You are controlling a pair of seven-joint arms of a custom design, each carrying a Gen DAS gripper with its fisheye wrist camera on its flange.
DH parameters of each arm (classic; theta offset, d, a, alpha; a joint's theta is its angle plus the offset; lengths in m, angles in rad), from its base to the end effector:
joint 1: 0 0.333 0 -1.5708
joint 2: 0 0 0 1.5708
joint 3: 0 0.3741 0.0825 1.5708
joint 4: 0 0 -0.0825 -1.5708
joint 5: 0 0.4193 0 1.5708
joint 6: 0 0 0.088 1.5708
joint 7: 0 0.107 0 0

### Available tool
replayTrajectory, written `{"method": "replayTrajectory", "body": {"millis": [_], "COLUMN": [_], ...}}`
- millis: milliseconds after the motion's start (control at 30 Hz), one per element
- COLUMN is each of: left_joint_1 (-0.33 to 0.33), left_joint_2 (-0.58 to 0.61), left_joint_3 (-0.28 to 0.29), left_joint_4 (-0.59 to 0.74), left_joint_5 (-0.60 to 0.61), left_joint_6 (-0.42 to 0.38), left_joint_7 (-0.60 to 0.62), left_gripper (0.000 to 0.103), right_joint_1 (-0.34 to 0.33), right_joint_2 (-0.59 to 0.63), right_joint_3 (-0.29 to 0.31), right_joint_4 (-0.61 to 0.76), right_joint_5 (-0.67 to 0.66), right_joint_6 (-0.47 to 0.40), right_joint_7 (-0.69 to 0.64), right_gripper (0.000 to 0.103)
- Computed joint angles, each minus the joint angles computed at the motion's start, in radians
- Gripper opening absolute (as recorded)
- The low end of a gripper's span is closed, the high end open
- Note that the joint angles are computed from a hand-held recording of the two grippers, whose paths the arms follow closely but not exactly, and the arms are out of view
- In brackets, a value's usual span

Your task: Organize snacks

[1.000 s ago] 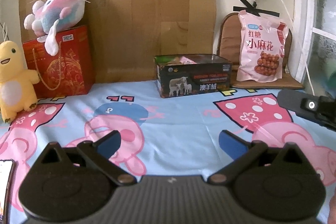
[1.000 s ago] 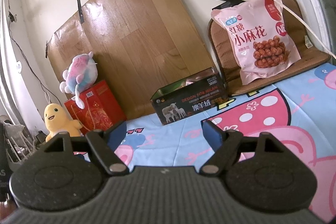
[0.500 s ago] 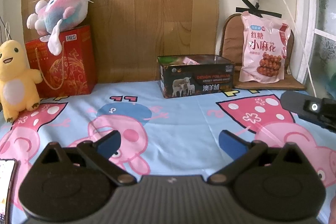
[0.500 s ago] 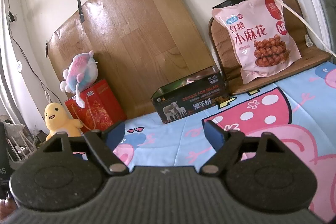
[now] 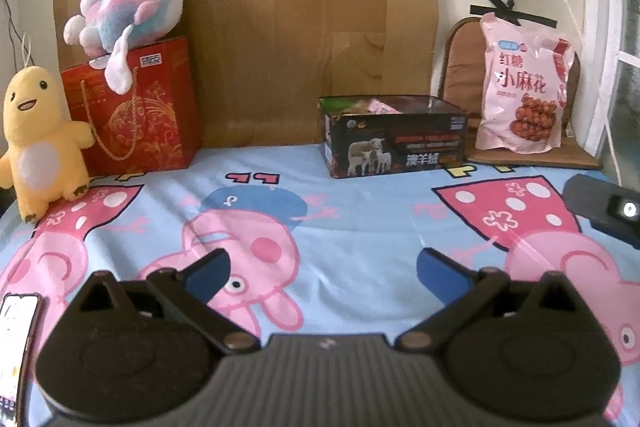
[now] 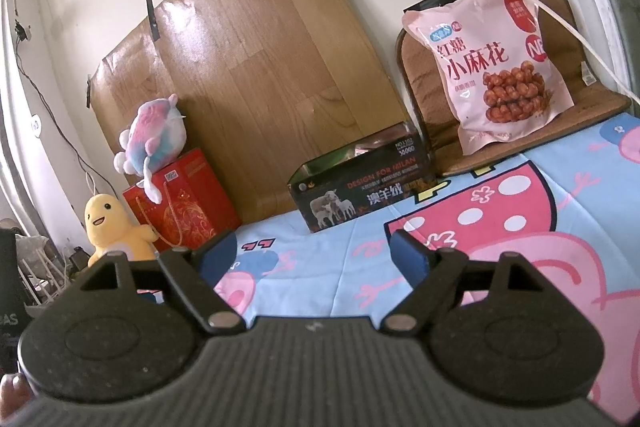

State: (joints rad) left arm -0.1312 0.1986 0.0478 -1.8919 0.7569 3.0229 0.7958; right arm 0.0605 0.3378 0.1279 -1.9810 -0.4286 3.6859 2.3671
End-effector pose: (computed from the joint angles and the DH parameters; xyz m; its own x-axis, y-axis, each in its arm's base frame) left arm 0.6809 -0.1110 0.5357 -0.0051 -0.9993 -0.0379 -0.5671 0.0341 -0.8229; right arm 0.6597 0.1693 0.4937 0.2473 -0.8397 -0.4834 -0.3784 0.3756 -0.8460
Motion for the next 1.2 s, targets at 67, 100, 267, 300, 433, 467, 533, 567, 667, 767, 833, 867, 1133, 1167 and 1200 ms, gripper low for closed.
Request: {"method": "replayTrajectory", "body": {"millis": [67,100,267,300,433,467,533,567,667,767,833,867,1133,1167,1200], "left_joint_1": [-0.016,-0.025,-0.018,-0.013,-0.009,-0.006,0.001,0.005,0.013,0.017,0.016,0.015,0.0,0.0,0.001], "left_joint_2": [0.001,0.002,0.008,0.008,0.007,0.008,0.008,0.008,0.01,0.01,0.01,0.01,0.01,0.01,0.01], "left_joint_3": [0.019,0.029,0.02,0.014,0.007,0.004,-0.005,-0.009,-0.019,-0.024,-0.025,-0.025,-0.011,-0.012,-0.014], "left_joint_4": [0.005,0.009,0.027,0.029,0.035,0.037,0.04,0.041,0.045,0.045,0.046,0.046,0.058,0.061,0.063], "left_joint_5": [0.038,0.067,0.14,0.142,0.186,0.195,0.202,0.201,0.2,0.203,0.214,0.217,0.336,0.358,0.382], "left_joint_6": [-0.008,-0.014,-0.059,-0.065,-0.091,-0.097,-0.109,-0.112,-0.125,-0.128,-0.131,-0.133,-0.171,-0.179,-0.188], "left_joint_7": [-0.035,-0.061,-0.125,-0.128,-0.168,-0.175,-0.185,-0.187,-0.19,-0.19,-0.195,-0.195,-0.292,-0.309,-0.328], "left_gripper": [0.103,0.103,0.103,0.103,0.103,0.103,0.103,0.103,0.103,0.103,0.103,0.103,0.103,0.103,0.103], "right_joint_1": [-0.001,-0.003,-0.022,-0.023,-0.017,-0.018,-0.021,-0.022,-0.018,-0.014,-0.013,-0.014,-0.016,-0.016,-0.016], "right_joint_2": [0.0,-0.001,0.003,0.003,0.0,0.0,-0.001,-0.002,-0.003,-0.005,-0.005,-0.005,-0.007,-0.008,-0.008], "right_joint_3": [0.001,0.002,0.02,0.02,0.014,0.015,0.016,0.017,0.013,0.009,0.008,0.009,0.008,0.008,0.007], "right_joint_4": [-0.001,-0.002,0.008,0.009,0.005,0.005,0.004,0.004,0.002,-0.004,-0.006,-0.005,-0.009,-0.01,-0.011], "right_joint_5": [-0.002,-0.005,-0.044,-0.048,-0.046,-0.048,-0.052,-0.055,-0.053,-0.048,-0.047,-0.05,-0.055,-0.055,-0.054], "right_joint_6": [0.0,0.001,-0.017,-0.017,-0.013,-0.013,-0.013,-0.013,-0.009,0.0,0.002,0.001,0.0,0.001,0.001], "right_joint_7": [0.0,0.003,0.036,0.039,0.033,0.036,0.043,0.046,0.045,0.041,0.042,0.045,0.058,0.059,0.06], "right_gripper": [0.086,0.086,0.087,0.087,0.087,0.087,0.087,0.087,0.087,0.088,0.088,0.088,0.088,0.088,0.088]}}
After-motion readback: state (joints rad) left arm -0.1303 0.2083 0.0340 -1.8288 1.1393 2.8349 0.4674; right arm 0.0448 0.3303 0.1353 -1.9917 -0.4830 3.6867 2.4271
